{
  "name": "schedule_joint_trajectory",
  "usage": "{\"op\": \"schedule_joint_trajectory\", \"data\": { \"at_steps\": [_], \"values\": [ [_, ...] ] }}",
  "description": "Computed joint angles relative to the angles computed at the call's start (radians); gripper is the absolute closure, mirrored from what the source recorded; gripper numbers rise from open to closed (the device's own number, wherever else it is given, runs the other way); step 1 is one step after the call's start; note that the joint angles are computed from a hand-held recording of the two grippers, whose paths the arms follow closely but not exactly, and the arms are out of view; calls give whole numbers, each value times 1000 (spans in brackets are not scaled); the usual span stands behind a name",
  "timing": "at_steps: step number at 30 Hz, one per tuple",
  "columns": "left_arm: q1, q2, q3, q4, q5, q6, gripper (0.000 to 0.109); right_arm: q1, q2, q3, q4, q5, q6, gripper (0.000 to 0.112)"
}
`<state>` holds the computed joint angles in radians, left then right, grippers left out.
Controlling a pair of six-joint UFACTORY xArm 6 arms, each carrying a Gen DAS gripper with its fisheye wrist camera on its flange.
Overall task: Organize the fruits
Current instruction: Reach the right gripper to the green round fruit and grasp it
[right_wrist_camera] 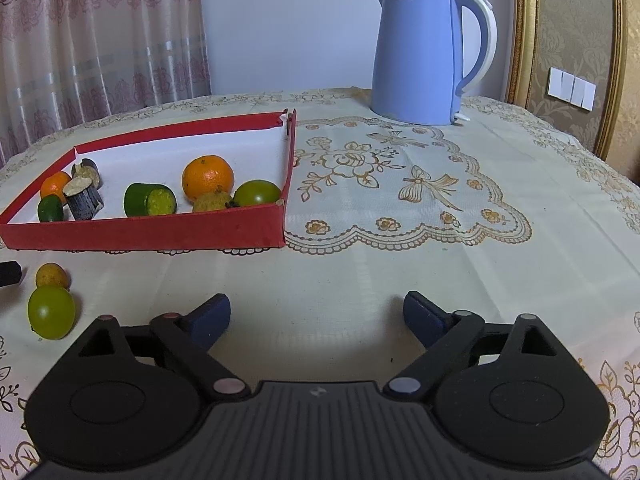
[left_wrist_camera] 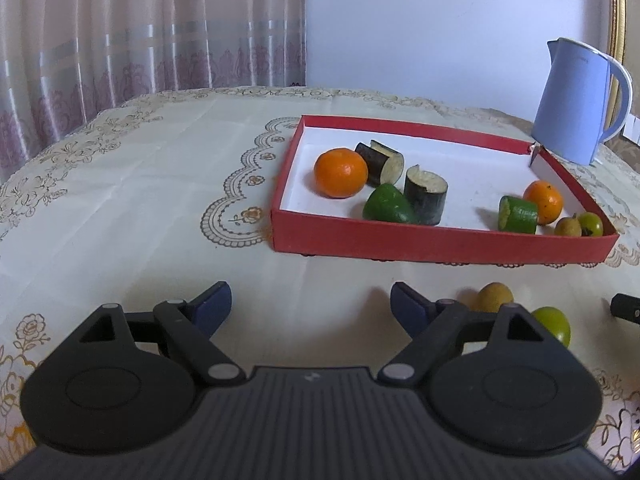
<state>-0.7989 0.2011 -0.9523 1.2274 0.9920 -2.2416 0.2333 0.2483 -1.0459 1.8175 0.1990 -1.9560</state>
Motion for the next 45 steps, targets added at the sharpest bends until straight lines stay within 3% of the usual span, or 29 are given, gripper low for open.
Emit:
{"op": "schedule_joint_trajectory", "data": {
  "at_steps": [6, 10, 14, 18, 22, 29, 32, 34, 37, 45],
  "values": [
    [-1, 16, -11, 0, 7, 16, 21, -1, 0, -1, 12, 1, -11, 18],
    [2, 9, -2, 6, -4, 4, 19, -14, -24, 10, 162, 25, -160, 18],
    [4, 8, -2, 6, -11, 8, 17, -39, -97, 87, 112, 132, -140, 18],
    [5, 9, -2, 6, -14, 7, 16, -33, -186, 163, 156, 195, -266, 18],
    [7, 8, 0, 7, -17, 4, 14, -27, -262, 228, 107, 269, -276, 18],
    [8, 7, 1, 8, -22, 3, 12, 23, -300, 267, 37, 300, -272, 19],
    [8, 8, 0, 5, -18, -1, 11, 47, -287, 263, -18, 303, -246, 35],
    [7, 3, 7, 8, -17, -17, 11, 69, -256, 242, -92, 288, -186, 59],
    [9, -7, 19, 15, -22, -42, 11, 62, -219, 218, -202, 340, -65, 61],
    [8, -9, 21, 17, -23, -48, 11, 71, -198, 207, -285, 372, -2, 61]
  ]
}}
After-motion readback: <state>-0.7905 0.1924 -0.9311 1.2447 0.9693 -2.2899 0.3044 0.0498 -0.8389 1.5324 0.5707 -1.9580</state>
